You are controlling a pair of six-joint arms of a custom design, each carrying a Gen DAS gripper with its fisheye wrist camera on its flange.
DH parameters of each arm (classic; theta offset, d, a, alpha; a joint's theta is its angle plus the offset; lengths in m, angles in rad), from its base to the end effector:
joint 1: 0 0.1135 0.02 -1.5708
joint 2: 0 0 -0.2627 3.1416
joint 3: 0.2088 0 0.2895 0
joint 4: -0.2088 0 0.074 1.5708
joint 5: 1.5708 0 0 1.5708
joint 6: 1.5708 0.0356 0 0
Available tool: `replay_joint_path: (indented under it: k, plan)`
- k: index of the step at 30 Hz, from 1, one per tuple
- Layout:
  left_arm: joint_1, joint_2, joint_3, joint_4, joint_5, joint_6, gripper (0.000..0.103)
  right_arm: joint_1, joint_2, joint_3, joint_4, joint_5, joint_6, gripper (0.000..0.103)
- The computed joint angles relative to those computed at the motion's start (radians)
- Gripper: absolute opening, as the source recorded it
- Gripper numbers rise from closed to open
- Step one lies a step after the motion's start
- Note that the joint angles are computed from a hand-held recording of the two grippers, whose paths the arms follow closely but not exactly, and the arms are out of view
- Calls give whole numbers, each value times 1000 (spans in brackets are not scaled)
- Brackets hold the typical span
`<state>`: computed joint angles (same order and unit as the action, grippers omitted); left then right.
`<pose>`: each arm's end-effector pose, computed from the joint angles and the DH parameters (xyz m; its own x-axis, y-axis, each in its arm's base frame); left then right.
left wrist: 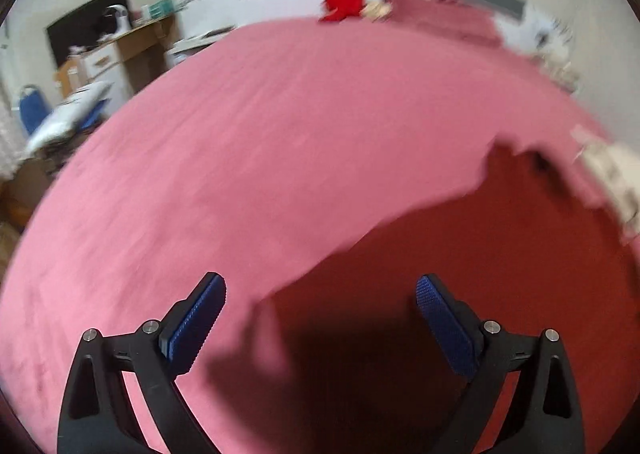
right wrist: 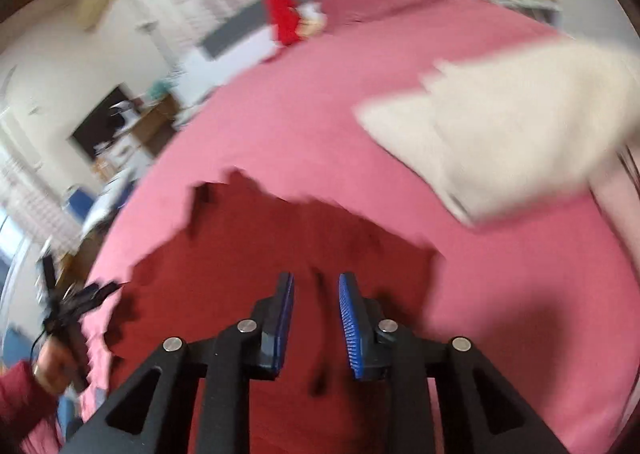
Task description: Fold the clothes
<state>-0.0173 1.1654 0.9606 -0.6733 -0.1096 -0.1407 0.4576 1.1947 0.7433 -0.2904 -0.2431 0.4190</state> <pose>0.2758 -0.0009 0.2719 -0.7544 -0.1264 -0.6441 -0.1600 0.9871 -0.0062 0.2515 0.1334 0.2150 -0.7929 0.0497 -0.6073 -0.2905 0.8452 0.4485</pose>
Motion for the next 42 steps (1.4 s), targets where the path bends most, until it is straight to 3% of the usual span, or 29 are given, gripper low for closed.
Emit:
replay_joint_path:
  k: [4, 9, 13, 18, 22, 23, 24, 25, 26, 27, 30, 33, 39, 42]
  plan:
    - [-71, 244, 222, 5, 98, 75, 98, 62, 305, 330, -76, -44, -103, 27]
    - [-169, 550, 523, -45, 99, 167, 98, 134, 688, 776, -276, -8, -211, 27]
    - [-185, 723, 669, -49, 79, 154, 98, 150, 856, 973, -384, 6, -247, 27]
    - [-172, 910, 859, -144, 157, 44, 98, 148, 1030, 1171, -522, 34, -245, 27]
    - [-194, 944, 875, -122, 131, 41, 98, 130, 1017, 1116, -455, -28, -170, 30]
    - [-199, 948, 877, -112, 128, 50, 97, 133, 1013, 1109, -449, -21, -172, 23]
    - [-200, 950, 879, -105, 136, 53, 89, 140, 1009, 1109, -455, 7, -188, 15]
    - [-191, 947, 884, -106, 167, 45, 78, 146, 1003, 1104, -454, 24, -195, 4]
    - [-183, 944, 888, -107, 199, 35, 34, 146, 988, 1088, -439, 21, -186, 3]
    - [-174, 942, 893, -107, 231, 26, 5, 146, 966, 1064, -422, 18, -178, 3]
    - [-165, 906, 868, -107, 314, 29, 4, 155, 879, 970, -357, 23, -162, 3]
    - [-170, 778, 720, -30, 357, 62, 4, 180, 750, 850, -312, 50, -193, 3]
    - [-190, 344, 320, 191, 418, -26, 4, 315, 385, 531, -265, 182, -266, 3]
    - [-236, 74, 92, 229, 381, -52, 7, 437, 210, 349, -216, 288, -280, 3]
